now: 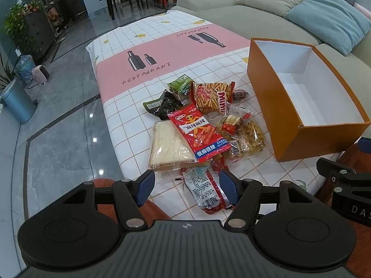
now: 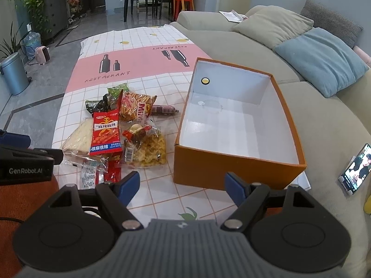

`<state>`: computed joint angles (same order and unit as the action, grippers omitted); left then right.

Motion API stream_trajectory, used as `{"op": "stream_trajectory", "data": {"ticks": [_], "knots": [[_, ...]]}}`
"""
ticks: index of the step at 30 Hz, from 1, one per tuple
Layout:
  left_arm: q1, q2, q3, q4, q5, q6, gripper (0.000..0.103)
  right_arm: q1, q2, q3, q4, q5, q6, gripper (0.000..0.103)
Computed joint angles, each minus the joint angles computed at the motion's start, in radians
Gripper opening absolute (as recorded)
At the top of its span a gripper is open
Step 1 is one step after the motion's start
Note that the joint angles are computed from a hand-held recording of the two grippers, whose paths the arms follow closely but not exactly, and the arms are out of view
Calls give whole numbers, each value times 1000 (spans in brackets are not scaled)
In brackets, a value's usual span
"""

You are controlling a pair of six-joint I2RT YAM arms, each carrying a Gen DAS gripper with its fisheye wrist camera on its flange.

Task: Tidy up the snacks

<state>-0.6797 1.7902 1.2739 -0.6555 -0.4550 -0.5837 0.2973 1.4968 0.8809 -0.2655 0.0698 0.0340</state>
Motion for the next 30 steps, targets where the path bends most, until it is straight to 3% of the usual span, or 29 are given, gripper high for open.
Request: {"op": "stream_trajectory", "data": {"ticks": [30], "knots": [[-1,-3,-4,4,2,1,76,7,16,9,-5,12,3,78]]}}
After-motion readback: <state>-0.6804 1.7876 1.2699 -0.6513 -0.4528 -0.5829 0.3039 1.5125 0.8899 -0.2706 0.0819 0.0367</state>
